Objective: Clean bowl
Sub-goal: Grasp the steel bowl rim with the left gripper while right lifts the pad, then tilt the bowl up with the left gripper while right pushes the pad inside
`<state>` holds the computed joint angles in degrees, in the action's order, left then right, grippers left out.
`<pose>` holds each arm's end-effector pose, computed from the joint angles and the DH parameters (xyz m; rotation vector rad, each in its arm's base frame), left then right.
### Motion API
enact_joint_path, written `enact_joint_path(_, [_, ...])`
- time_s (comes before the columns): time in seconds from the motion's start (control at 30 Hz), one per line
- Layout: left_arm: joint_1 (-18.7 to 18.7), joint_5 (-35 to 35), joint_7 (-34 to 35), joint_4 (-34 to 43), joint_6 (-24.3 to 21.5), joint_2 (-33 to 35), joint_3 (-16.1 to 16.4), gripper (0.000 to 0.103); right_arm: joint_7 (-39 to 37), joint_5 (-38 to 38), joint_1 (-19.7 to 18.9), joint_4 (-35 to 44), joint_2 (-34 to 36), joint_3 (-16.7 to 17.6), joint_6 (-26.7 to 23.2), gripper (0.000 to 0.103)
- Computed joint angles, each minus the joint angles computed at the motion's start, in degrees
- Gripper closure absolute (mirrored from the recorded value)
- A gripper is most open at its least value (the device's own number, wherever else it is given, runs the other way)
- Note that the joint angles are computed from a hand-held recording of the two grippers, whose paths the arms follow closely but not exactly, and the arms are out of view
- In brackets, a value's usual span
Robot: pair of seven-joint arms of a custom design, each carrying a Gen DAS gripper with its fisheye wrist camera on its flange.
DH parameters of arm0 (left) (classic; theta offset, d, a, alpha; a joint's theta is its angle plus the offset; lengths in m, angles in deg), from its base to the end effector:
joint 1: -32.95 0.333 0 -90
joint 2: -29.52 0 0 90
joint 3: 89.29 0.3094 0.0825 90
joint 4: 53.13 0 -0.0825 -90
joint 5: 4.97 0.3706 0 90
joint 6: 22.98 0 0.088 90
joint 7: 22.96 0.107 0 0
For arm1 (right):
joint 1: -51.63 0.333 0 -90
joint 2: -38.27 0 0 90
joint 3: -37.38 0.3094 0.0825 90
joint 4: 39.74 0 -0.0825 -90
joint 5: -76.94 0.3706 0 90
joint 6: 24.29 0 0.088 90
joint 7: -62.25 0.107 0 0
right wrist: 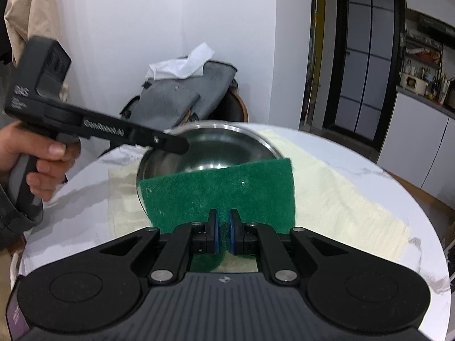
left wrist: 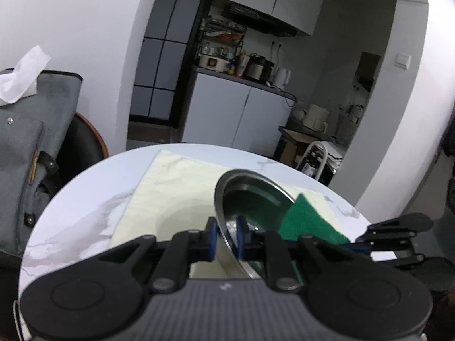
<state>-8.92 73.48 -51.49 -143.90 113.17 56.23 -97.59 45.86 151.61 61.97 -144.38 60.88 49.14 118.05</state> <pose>0.4689 -0.5212 0.4110 -1.8701 1.3571 -1.0986 0.6087 0.2305 0.3498 -2.1300 0.3888 -0.1743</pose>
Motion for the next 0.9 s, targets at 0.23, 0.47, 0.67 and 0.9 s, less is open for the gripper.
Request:
enact_joint_path(0.23, [0.4, 1.5, -1.6, 0.1, 2.1, 0.4, 0.0, 0.077, 1.2, -1.3, 0.3, 0.3, 0.6, 0.1, 0.8, 0.095])
enact_joint_path(0.47, [-0.1, -2.1, 4.1, 1.8, 1.2, 1.6, 0.2, 0.09, 3.1, -4.2, 0.8, 0.7, 1.4, 0.4, 1.3, 0.095])
enact_joint_path(0.67, [-0.9, -2.5, 6.1, 2.6, 0.8, 2.0, 0.6, 0.094, 2.3, -4.4, 0.8, -0.2, 1.0, 0.8, 2.7, 0.095])
enact_joint_path(0.9, [-2.1, -2.9, 8.3, 4.2, -0.9, 2.8, 1.1, 0.096, 1.7, -3.9, 1.6, -0.7, 0.8, 1.4, 5.3, 0.091])
